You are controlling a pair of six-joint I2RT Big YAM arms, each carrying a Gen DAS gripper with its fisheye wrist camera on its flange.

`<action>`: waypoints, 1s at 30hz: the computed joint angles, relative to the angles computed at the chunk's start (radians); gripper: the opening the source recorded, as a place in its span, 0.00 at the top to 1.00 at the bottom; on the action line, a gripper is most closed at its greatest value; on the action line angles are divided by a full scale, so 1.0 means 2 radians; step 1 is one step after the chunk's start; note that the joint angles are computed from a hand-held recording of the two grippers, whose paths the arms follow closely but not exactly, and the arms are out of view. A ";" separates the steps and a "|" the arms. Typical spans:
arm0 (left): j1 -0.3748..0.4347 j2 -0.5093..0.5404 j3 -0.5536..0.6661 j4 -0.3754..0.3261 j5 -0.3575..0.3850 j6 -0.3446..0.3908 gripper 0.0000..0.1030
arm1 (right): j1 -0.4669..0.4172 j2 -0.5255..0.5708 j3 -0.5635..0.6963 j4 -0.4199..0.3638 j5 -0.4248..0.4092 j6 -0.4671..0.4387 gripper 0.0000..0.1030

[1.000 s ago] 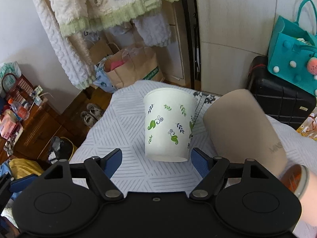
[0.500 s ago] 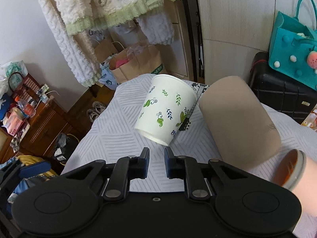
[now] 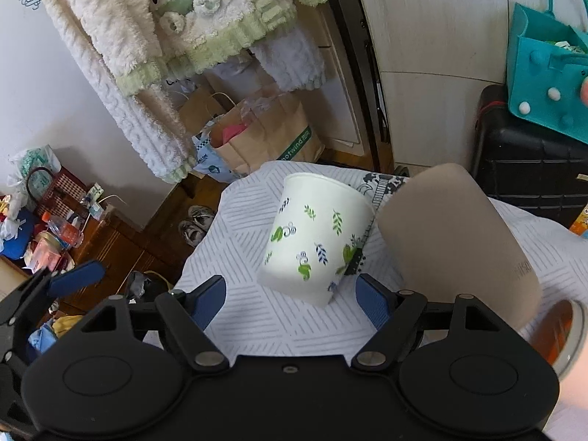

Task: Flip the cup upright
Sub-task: 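Lift the white cup with the right tool and carry it toward the left tool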

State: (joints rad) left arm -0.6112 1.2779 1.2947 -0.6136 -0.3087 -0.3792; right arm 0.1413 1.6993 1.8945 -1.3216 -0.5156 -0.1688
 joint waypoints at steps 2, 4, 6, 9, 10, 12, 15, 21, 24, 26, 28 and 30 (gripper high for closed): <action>0.004 0.004 0.000 0.000 0.011 -0.004 0.00 | 0.003 0.011 0.012 -0.007 -0.001 0.006 0.20; 0.006 0.008 -0.002 0.003 0.016 -0.006 0.00 | 0.007 0.019 0.017 -0.004 0.001 0.015 0.21; 0.008 0.011 -0.003 0.002 0.020 -0.011 0.00 | 0.010 0.023 0.018 0.000 0.002 0.025 0.20; 0.009 0.014 -0.004 -0.002 0.023 -0.020 0.00 | 0.017 0.027 0.016 0.007 0.016 0.035 0.19; 0.009 0.013 -0.005 -0.001 0.026 -0.022 0.00 | 0.019 0.028 0.015 0.006 0.017 0.037 0.20; 0.010 0.011 -0.007 -0.001 0.032 -0.025 0.00 | 0.019 0.025 0.008 0.009 0.014 0.039 0.22; 0.009 0.008 -0.008 -0.003 0.031 -0.027 0.00 | 0.020 0.019 0.001 0.006 0.015 0.030 0.34; 0.000 -0.001 -0.006 -0.013 0.024 -0.030 0.00 | 0.018 -0.008 -0.020 0.008 0.011 0.018 0.35; -0.010 -0.009 -0.005 -0.021 0.016 -0.033 0.00 | 0.013 -0.026 -0.034 0.006 0.006 0.009 0.35; -0.018 -0.014 -0.004 -0.027 0.012 -0.035 0.00 | 0.009 -0.042 -0.044 0.003 0.005 0.003 0.36; -0.027 -0.020 -0.003 -0.034 0.006 -0.040 0.00 | 0.003 -0.061 -0.058 0.001 0.004 -0.003 0.36; -0.037 -0.025 -0.002 -0.038 0.001 -0.043 0.00 | -0.005 -0.079 -0.073 0.000 0.002 -0.012 0.36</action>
